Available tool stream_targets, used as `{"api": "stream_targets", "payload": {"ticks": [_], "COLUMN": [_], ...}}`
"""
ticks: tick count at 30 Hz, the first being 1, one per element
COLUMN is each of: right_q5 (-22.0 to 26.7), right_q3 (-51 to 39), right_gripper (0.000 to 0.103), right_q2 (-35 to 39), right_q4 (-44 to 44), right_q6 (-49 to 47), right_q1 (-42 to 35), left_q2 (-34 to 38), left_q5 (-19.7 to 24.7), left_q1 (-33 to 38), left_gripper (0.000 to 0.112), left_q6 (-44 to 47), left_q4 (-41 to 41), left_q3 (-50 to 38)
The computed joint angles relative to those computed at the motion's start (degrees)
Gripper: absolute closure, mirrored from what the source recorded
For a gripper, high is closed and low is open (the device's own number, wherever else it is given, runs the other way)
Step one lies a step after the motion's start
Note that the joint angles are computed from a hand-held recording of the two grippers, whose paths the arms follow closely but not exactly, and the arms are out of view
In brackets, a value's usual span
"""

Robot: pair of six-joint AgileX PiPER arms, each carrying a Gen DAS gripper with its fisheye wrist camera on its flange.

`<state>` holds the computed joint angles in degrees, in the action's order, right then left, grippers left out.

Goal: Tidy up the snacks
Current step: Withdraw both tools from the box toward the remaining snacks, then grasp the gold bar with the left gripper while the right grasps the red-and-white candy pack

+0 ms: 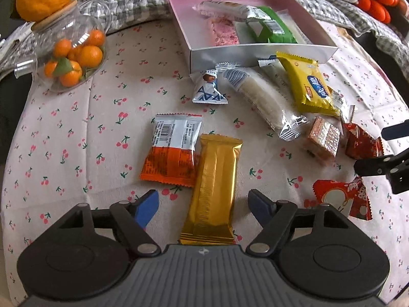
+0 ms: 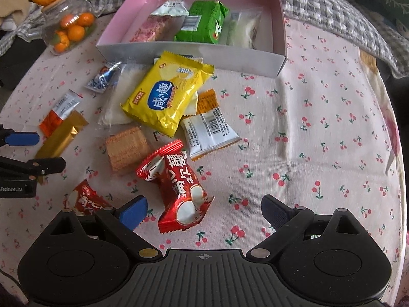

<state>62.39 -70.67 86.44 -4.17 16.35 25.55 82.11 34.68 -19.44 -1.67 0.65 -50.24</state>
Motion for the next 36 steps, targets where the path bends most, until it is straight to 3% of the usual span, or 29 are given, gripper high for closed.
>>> {"api": "stream_targets", "payload": {"ticks": [9,13,16,19,22,26,36], "right_q5": [-2.4,-3.0,-3.4,-3.6,-3.6,-3.3,-1.4], "right_q3": [0.9,0.8,0.6,0.2,-0.2,-0.8,-2.4], "right_gripper": [0.006,0.008,0.015,0.029,0.044,0.073,0.073], "right_q2": [0.6,0.8,0.9,0.8,0.8,0.9,0.7], "right_q4": [-1.2,-2.1,-2.2,-1.3,-0.5,0.1,2.9], "right_q6": [-1.0,-0.8,-1.1,-1.7,-2.2,-2.7,-2.3], "right_q1": [1.0,1.8,2.4,2.5,2.6,2.8,1.4], "left_q2": [0.4,0.1,-0.1,0.0,0.0,-0.2,-1.1], "left_q5": [0.6,0.6,0.3,0.4,0.3,0.4,0.9], "left_q1": [0.1,-0.1,-0.4,-0.4,-0.5,-0.4,1.5], "left_gripper": [0.046,0.057,0.070,0.081,0.084,0.086,0.086], "left_q6": [1.0,1.9,2.1,2.2,1.8,1.5,4.6], "left_q4": [-1.7,-2.3,-2.3,-2.5,-2.2,-2.5,-7.6], "left_q3": [-0.5,-0.4,-0.4,-0.6,-0.6,-0.6,-0.8]}}
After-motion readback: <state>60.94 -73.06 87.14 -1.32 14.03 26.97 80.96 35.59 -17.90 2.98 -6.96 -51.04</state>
